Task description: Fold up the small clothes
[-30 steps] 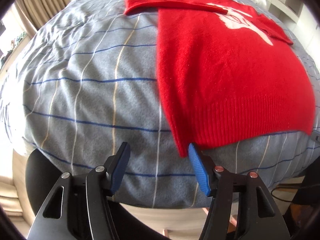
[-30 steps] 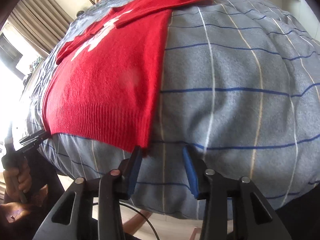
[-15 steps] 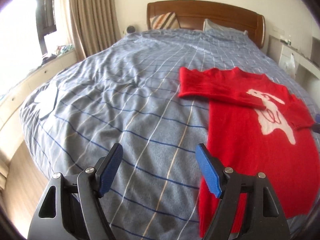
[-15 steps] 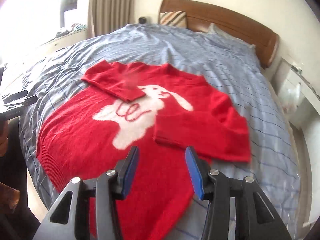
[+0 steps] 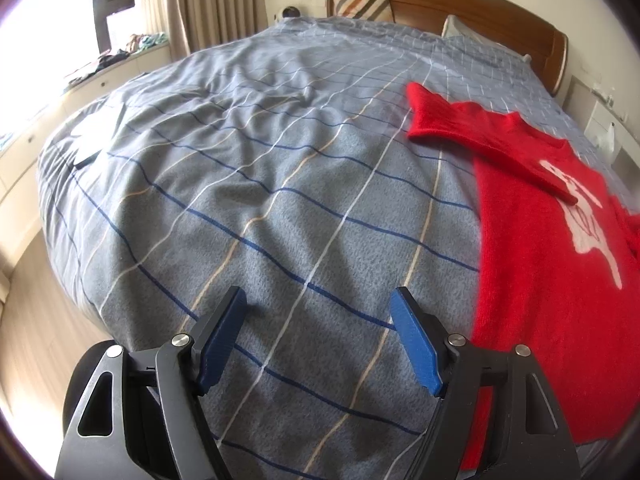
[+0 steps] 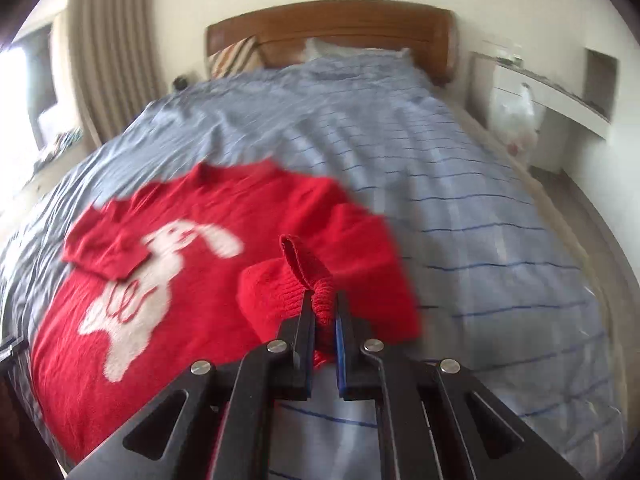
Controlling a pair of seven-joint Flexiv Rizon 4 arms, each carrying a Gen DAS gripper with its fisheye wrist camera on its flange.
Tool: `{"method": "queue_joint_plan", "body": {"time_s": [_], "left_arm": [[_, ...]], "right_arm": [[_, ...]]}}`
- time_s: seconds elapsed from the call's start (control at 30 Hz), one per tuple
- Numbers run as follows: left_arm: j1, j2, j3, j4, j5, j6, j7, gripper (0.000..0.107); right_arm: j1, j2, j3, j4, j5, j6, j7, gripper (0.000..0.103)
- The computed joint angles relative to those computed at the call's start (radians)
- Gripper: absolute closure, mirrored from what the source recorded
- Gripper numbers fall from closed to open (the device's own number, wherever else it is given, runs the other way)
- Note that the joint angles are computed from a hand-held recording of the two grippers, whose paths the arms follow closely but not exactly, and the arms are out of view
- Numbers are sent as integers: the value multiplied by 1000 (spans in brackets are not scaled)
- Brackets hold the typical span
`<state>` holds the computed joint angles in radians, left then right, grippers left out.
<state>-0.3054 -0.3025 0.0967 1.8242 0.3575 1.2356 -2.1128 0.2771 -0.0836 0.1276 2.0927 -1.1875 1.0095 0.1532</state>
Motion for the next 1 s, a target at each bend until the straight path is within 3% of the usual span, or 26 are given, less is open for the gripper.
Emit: {"method": "queue_joint_plan", "body": {"time_s": [0.13, 0.23, 0.37, 0.5, 0.63, 0.73, 0.87, 0.93, 1.0], "left_arm": [[-12, -2, 6, -7, 25, -6, -13, 30], [-20, -9, 7, -20, 40, -25, -16, 30], [-39, -11, 19, -36, 90, -43, -40, 30], [-33, -8, 13, -36, 102, -55, -44, 30], [-24, -3, 7, -30, 98, -56, -47, 30], [-17, -1, 1, -26, 91, -55, -44, 30], [-18, -4, 0, -31, 91, -59, -43, 30], [-21, -6, 2, -34, 99, -60, -47, 30], [-25, -7, 4, -37, 106, -63, -49, 30]], "right_arm": [[-99, 237, 17, 203, 114, -78, 92, 95], [-166, 336, 38, 310, 191, -66, 121, 95], [-240, 375, 52, 403, 201, 55, 210, 95], [-326, 373, 50, 467, 104, 199, 390, 95], [-384, 370, 40, 517, 55, 314, 493, 95], [-356, 395, 59, 521, 167, 266, 431, 95], [-284, 454, 110, 486, 363, 86, 276, 94], [-292, 459, 122, 464, 337, 62, 252, 94], [-323, 438, 107, 457, 249, 142, 266, 94]]}}
